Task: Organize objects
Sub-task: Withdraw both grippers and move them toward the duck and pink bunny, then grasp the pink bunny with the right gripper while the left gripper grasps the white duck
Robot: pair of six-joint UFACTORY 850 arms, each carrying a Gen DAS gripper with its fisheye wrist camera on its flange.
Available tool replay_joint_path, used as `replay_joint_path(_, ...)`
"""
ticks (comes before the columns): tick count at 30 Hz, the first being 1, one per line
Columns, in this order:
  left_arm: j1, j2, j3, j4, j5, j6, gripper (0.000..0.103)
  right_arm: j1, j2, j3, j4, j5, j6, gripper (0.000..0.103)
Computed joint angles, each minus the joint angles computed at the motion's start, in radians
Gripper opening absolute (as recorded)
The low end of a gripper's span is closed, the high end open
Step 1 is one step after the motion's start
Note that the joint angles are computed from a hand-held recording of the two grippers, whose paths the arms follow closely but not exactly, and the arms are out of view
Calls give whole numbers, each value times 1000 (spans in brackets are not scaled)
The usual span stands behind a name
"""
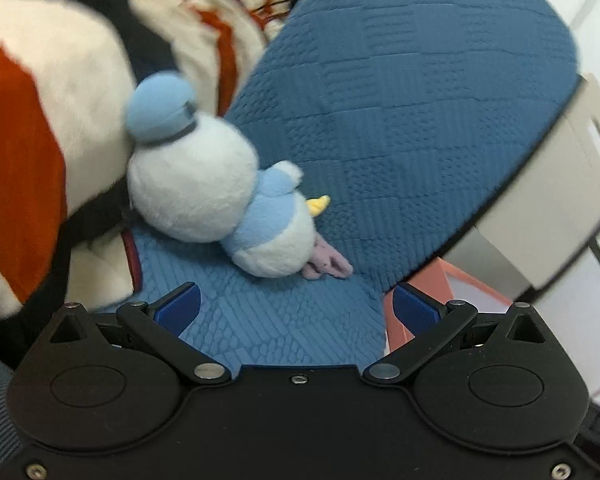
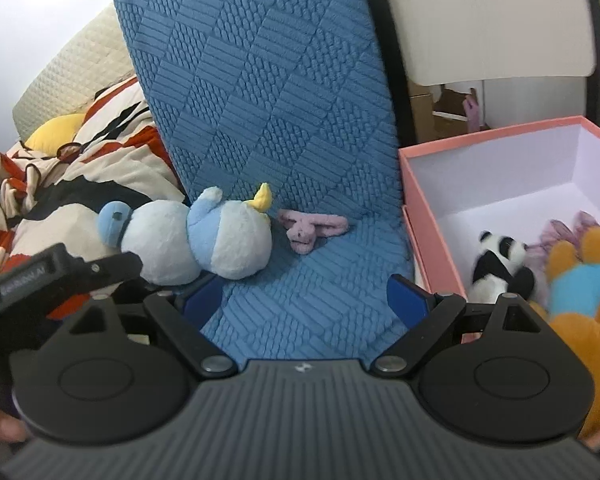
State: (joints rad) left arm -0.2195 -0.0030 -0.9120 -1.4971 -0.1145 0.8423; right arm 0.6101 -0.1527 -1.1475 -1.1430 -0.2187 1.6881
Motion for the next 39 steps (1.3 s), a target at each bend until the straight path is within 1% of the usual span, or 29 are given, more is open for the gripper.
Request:
replay_joint_path(1, 9, -16, -8, -39, -9, 9, 102, -9, -20, -18, 44, 6, -48, 86)
replay_joint_path(2, 16, -30, -14, -107, -14, 59, 102, -18, -36, -35, 97, 15, -105, 80)
replay_joint_path(5, 25, -70, -35, -342, -2, 248, 102, -48, -91, -84, 302, 55, -305, 78)
replay_joint_path(6, 28, -88, -47, -385, -1, 272, 102, -58, -112, -103, 380, 66, -377, 77)
replay_joint_path(9, 38, -141, -81, -457, -19, 296, 102, -75, -163, -158, 591, 66, -557, 72)
replay_joint_path(11, 45, -179, -110, -406, -38, 236, 102, -88, -196, -192, 784, 69, -716, 71)
replay_joint_path(12, 50, -195, -121, -399, -51, 221, 102, -94, -216, -213, 882, 67, -802, 70)
replay_joint_path(13, 54, -210, -131, -428, -61, 230, 102, -99, -233, -231, 955, 62, -867, 69)
replay_joint_path(15, 56, -235, -150, -485, -55, 257, 102, -108, -275, -279, 1063, 40, -965, 67)
replay_joint_path(16, 56, -250, -163, -492, -47, 257, 102, -111, -295, -303, 1093, 31, -991, 67)
replay_joint_path(19, 59, -293, -201, -401, -46, 146, 102, -118, -359, -379, 1159, -1, -1049, 66)
replay_joint_path(22, 66, -339, -234, -337, -72, 61, 102, -123, -422, -456, 1197, -34, -1088, 66)
replay_joint_path(25, 64, -373, -254, -335, -76, 34, 102, -124, -489, -535, 1175, -79, -1052, 66)
replay_joint_path(28, 64, -398, -266, -409, -93, 83, 102, -125, -542, -593, 1160, -110, -1017, 66)
replay_joint_path(29, 63, -405, -270, -430, -93, 97, 102, -125, -558, -612, 1159, -122, -1009, 65)
replay_joint_path(30, 63, -411, -273, -451, -94, 112, 102, -125, -572, -627, 1162, -131, -1006, 59)
replay_joint_path(31, 62, -416, -275, -481, -95, 135, 102, -125, -587, -645, 1170, -141, -1009, 57)
replay_joint_path(34, 63, -432, -276, -626, -119, 252, 102, -121, -617, -677, 1152, -155, -984, 57)
replay_joint_path(37, 57, -447, -283, -745, -115, 346, 102, -116, -646, -712, 1141, -173, -971, 55)
replay_joint_path(38, 55, -451, -284, -794, -114, 382, 102, -112, -654, -721, 1117, -180, -955, 52)
replay_joint_path(39, 54, -456, -284, -831, -117, 407, 102, -106, -664, -736, 1071, -198, -930, 44)
